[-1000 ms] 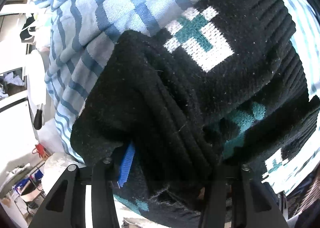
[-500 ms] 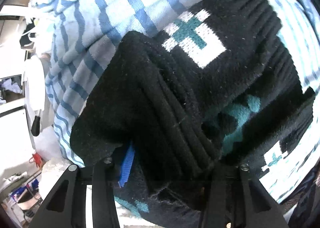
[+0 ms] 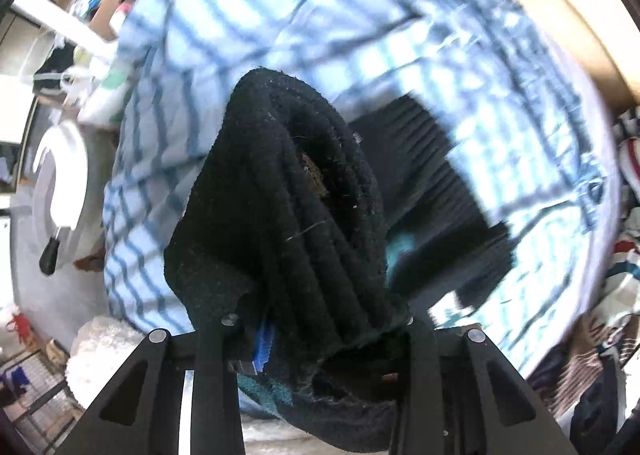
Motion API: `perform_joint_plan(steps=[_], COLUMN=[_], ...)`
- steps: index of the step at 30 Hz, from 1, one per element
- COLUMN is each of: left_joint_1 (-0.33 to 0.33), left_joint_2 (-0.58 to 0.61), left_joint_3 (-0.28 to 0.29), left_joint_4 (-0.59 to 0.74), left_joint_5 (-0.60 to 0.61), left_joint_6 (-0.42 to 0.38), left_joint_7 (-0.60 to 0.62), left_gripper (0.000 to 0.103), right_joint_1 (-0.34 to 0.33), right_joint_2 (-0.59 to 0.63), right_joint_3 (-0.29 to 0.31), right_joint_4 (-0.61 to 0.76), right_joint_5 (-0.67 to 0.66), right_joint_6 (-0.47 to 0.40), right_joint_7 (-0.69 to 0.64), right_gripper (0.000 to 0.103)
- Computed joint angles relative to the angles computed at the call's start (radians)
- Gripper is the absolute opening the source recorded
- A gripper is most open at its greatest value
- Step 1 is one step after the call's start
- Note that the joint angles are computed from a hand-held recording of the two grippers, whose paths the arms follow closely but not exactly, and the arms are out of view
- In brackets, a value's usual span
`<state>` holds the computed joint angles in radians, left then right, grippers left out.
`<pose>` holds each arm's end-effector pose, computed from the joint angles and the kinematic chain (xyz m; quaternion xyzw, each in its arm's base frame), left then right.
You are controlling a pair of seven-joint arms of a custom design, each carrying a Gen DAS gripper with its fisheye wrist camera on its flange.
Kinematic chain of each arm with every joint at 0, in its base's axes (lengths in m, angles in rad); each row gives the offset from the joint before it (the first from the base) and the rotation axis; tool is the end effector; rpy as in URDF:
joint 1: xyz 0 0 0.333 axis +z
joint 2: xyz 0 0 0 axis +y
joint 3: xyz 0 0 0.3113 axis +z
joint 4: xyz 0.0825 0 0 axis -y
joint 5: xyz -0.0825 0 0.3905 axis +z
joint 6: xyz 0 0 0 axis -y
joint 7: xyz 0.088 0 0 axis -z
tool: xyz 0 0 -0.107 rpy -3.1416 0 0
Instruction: Fold clothes
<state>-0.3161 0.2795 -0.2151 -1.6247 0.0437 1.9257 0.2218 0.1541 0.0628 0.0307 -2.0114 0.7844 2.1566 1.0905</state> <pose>0.5689 -0.3160 0.4582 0.9288 -0.3703 0.0125 0.0109 0.5708 0.1356 0.4334 -0.7433 0.5819 0.1647 0.2860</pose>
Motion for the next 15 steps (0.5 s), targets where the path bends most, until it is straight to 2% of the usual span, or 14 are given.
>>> perform_joint_plan(steps=[2, 6, 10, 15], left_joint_1=[0.002, -0.003, -0.005, -0.017], left_joint_2=[0.051, 0.253, 0.396, 0.516], left_joint_3=[0.004, 0.021, 0.033, 0.048], left_joint_4=[0.050, 0.292, 0.422, 0.576], left_joint_5=[0.013, 0.017, -0.003, -0.004], left_joint_6=[0.008, -0.088, -0.127, -0.201], left_joint_7=[0.028, 0.085, 0.127, 0.173], left_gripper=[0.037, 0.037, 0.037, 0.040], right_joint_1=[-0.007, -0.028, -0.049, -0.103], right_joint_2=[0.022, 0.098, 0.232, 0.325], right_joint_3=[-0.006, -0.010, 0.005, 0.035], right_joint_4=[0.051, 0.117, 0.223, 0.272], right_joint_5=[-0.009, -0.034, -0.095, -0.066], right_joint_6=[0.000, 0.008, -0.022, -0.033], right_joint_7=[0.023, 0.053, 0.122, 0.124], right_gripper=[0.028, 0.028, 0.029, 0.031])
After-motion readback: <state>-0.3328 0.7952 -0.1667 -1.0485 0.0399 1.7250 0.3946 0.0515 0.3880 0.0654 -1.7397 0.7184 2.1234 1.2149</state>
